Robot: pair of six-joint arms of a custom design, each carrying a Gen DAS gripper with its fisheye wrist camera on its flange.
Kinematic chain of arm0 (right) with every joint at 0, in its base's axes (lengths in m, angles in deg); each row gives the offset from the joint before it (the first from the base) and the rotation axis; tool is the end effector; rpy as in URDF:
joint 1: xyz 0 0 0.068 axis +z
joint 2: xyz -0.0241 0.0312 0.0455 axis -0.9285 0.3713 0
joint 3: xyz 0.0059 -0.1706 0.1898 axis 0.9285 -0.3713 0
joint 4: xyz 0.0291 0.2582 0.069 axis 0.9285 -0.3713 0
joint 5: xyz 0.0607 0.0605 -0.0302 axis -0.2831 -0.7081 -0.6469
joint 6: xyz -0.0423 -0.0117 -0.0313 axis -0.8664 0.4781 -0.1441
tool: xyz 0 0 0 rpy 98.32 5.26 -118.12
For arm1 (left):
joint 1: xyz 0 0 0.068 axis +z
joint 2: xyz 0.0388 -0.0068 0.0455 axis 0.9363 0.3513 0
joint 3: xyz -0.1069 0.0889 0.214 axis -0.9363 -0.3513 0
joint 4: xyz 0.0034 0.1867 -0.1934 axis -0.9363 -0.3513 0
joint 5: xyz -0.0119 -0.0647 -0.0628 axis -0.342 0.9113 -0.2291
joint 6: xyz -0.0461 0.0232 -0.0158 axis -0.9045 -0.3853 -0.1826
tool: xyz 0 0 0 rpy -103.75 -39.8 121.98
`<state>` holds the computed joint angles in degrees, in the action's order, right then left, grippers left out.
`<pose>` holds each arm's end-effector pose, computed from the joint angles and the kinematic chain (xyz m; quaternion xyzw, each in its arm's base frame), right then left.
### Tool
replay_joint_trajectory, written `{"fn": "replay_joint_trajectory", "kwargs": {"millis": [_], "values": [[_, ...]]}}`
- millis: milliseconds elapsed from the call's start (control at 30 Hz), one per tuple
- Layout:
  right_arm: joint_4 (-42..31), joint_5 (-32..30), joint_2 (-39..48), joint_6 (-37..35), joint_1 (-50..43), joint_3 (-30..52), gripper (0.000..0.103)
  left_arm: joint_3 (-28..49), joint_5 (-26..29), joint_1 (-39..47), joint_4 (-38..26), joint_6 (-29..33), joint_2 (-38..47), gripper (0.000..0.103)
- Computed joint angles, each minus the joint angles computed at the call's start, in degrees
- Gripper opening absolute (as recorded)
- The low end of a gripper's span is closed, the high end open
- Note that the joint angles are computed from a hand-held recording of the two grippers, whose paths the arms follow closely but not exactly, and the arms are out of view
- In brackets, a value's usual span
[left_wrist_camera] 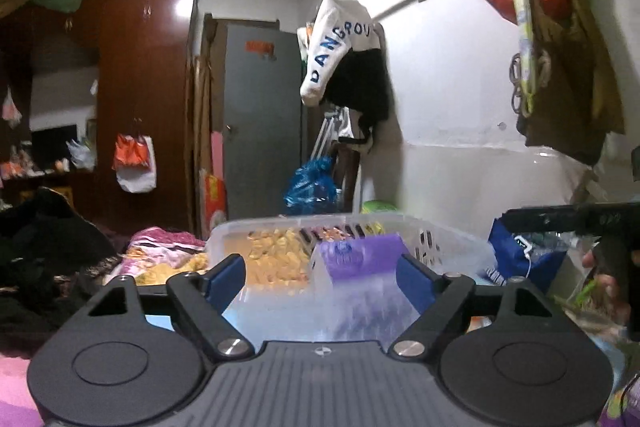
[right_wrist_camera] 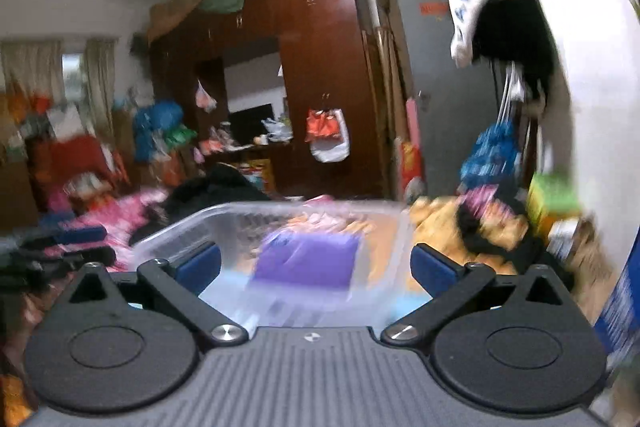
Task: Organize objects
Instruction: 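Grasp the small purple box with the left gripper while the right gripper grasps the plastic-wrapped cup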
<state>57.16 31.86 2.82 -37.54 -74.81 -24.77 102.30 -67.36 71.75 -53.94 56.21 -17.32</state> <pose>0.2210 0.0008 0.2221 -0.1994 0.7596 0.2880 0.5479 0.2019 0.0008 0.2056 0.0641 0.7680 -0.0551 0.6348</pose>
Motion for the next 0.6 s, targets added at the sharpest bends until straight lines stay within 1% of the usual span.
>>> {"fn": "replay_joint_trajectory", "kwargs": {"millis": [33,67,100,133,167,200,233,300,333,367,400,433,500,600], "values": [[-1.35,-1.19,-1.78,-0.36,0.37,-1.45,0.103,-2.59,-0.78,-0.15,-1.94,-0.17,-4.36,0.086],[-2.38,-1.15,-4.57,-0.66,1.79,-3.69,0.103,-4.30,-0.88,0.00,-2.91,-0.82,-6.85,0.086],[-3.27,-0.24,-6.02,-1.18,3.78,-4.71,0.103,-6.01,0.36,0.71,-4.50,-1.49,-9.38,0.086],[-3.52,1.79,-7.74,-1.15,7.28,-6.15,0.103,-6.18,2.13,1.73,-5.38,-1.59,-9.36,0.086],[-3.24,4.36,-8.54,-0.46,10.52,-6.95,0.103,-5.95,3.79,2.91,-5.37,-1.45,-7.68,0.086],[-2.52,6.51,-7.87,0.01,13.40,-7.14,0.103,-5.31,4.72,3.89,-4.09,-1.19,-4.45,0.086],[-2.54,9.29,-6.13,-0.32,17.54,-6.29,0.103,-5.20,4.37,4.07,-2.66,-1.13,-2.02,0.086],[-1.63,13.87,-3.65,-1.00,22.98,-5.65,0.099,-4.84,5.11,5.68,0.13,-1.52,2.27,0.086],[-0.59,17.79,-3.08,-1.55,26.37,-6.06,0.094,-4.61,6.49,7.20,1.57,-2.10,4.29,0.086],[-0.30,22.20,-0.79,-2.96,29.79,-4.77,0.085,-4.50,8.07,9.02,2.54,-2.40,5.61,0.086],[-0.90,25.32,0.97,-3.78,31.95,-3.60,0.079,-4.25,8.76,10.40,3.73,-2.51,7.12,0.086],[-1.64,27.36,3.19,-3.48,33.50,-2.10,0.071,-4.37,8.61,11.62,5.11,-2.62,8.06,0.086],[-1.60,26.93,7.02,-1.87,33.75,-0.10,0.070,-4.55,9.72,14.15,6.04,-2.93,8.81,0.086],[0.76,28.06,9.28,0.08,34.18,0.54,0.071,-3.15,14.98,16.30,6.28,-3.21,11.30,0.086]]}}
